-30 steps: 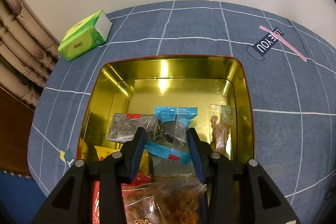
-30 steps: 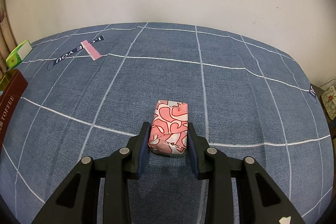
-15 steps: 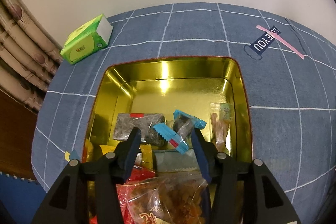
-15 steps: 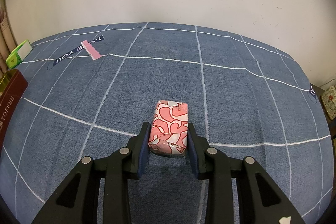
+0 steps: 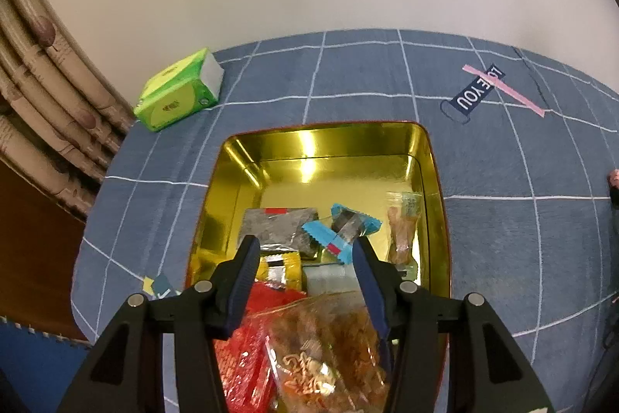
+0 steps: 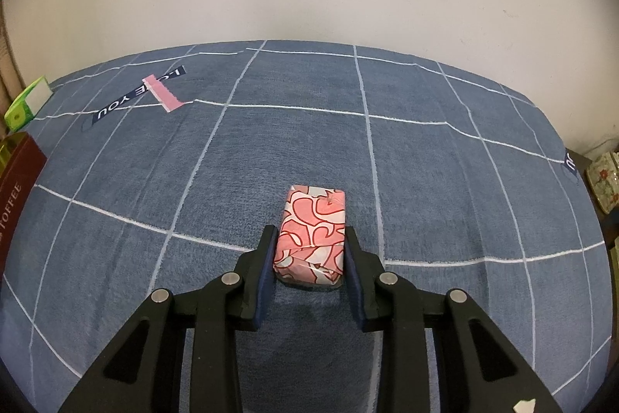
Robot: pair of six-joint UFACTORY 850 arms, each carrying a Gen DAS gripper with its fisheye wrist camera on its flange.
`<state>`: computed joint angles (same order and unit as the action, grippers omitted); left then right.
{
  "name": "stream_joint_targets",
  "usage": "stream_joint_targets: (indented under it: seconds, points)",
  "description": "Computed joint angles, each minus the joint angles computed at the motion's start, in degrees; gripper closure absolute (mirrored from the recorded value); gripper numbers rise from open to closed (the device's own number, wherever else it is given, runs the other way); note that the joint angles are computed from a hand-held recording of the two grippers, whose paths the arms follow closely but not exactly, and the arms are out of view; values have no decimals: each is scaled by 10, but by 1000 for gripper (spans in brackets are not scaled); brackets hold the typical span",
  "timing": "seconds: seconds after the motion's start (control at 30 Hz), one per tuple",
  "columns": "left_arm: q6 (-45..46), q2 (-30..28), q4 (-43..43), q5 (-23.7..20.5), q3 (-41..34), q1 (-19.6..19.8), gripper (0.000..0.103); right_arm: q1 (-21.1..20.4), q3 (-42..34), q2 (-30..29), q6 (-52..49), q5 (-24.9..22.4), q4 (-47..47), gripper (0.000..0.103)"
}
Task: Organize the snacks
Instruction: 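Carry the pink candy over the tin and open the right gripper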
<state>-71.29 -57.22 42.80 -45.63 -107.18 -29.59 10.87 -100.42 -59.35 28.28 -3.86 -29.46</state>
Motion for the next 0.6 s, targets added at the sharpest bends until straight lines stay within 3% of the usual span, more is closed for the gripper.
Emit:
stream_joint_targets:
  seconds: [0.3, 0.5, 0.6]
  points:
    - [-78, 50, 59, 11, 69, -14, 52, 9, -11, 0, 71, -41, -45, 75]
    - [-126, 85, 94, 33, 121, -20, 52, 17, 13, 21, 102, -43, -64, 75]
    - [-152, 101, 110, 40, 146, -23, 52, 25, 34, 39, 169, -39, -137, 75]
